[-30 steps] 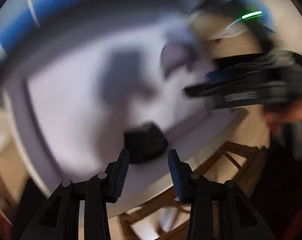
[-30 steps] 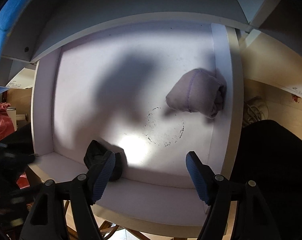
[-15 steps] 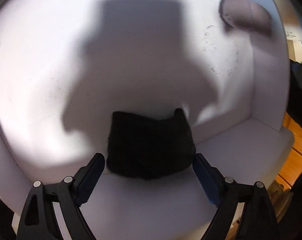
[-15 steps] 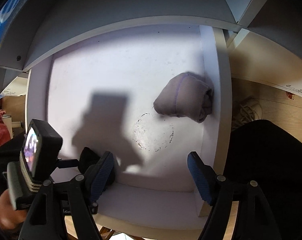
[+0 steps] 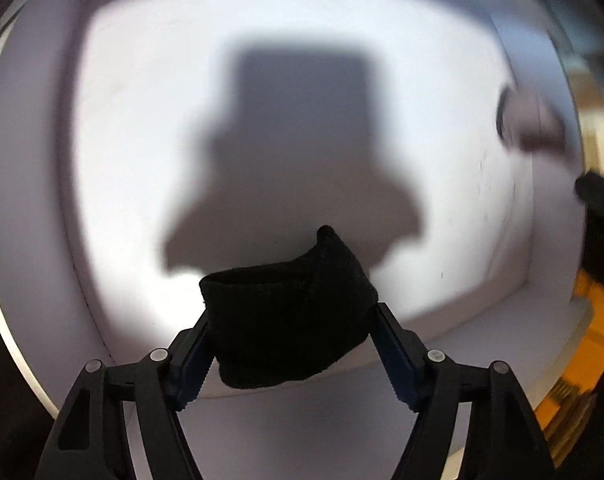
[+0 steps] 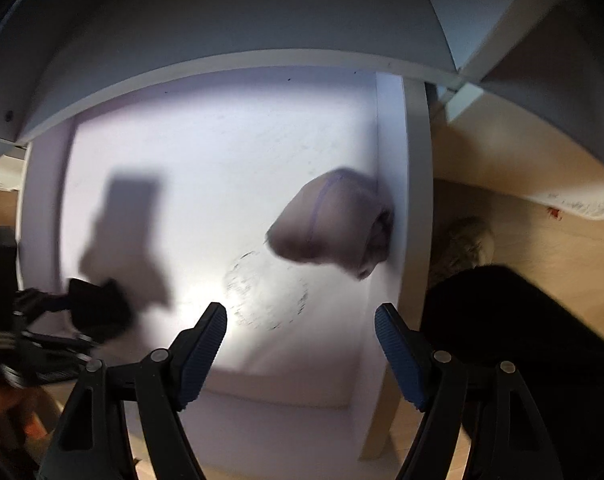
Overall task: Organize soft objects
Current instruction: 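Return the left tool to the drawer and close it on the black knit item, then close the right tool on the grey knit item while the left tool holds the black item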
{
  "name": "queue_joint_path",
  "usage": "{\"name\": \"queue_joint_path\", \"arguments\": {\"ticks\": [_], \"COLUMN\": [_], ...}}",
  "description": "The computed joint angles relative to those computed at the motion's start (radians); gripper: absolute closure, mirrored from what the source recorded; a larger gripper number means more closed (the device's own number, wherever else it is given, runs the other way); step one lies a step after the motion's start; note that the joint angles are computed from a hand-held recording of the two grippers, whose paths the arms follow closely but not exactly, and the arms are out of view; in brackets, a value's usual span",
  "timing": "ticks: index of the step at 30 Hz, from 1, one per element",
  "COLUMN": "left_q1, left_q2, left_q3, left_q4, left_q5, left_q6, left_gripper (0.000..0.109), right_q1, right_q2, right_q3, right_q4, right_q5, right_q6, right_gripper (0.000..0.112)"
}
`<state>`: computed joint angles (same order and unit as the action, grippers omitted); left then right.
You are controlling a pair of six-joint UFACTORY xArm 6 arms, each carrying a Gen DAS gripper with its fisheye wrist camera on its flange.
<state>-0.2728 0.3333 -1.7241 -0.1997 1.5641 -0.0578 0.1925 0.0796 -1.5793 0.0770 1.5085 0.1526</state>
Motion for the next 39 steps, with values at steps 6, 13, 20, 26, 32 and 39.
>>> {"name": "queue_joint_path", "arguments": {"ticks": [6,13,20,26,32,39], "left_q1": [0.045,0.066,0.099,0.071,0.054,0.062], "left_q2": [-0.012,-0.031,-0.098,-0.106,-0.124,-0.144], "left_q3": [0.037,0.063,0.139,0.131,0.143,0.150], "left_q4": [-0.081,-0.099,-0.079,-0.027,-0.005,0.012], "left_q5": [-0.047,-0.065,-0.087,-0.110,-0.123,-0.115], "left_q6": [-0.047,-0.043,0.008,0.024,0.012,0.033], "left_gripper": [0.035,0.035,0.035,0.034,0.033,0.033], "right_q1": [0.028,0.081,0.102,0.125,0.147,0.125], "right_q2": [0.060,0.115,0.140,0.154,0.162,0.174], "right_q3": [-0.038,-0.046,-0.060,-0.064,-0.052,-0.059], "right_q4": [-0.079,-0.203,-0.244,-0.263,-0.264,-0.230], "right_q5": [-0.022,-0.086,-0.093,-0.069,-0.013,0.001], "right_q6": [-0.072,-0.160,-0.194,-0.226,-0.249,-0.234], "right_gripper": [0.033,0.029,0.026,0.026,0.031,0.037]}}
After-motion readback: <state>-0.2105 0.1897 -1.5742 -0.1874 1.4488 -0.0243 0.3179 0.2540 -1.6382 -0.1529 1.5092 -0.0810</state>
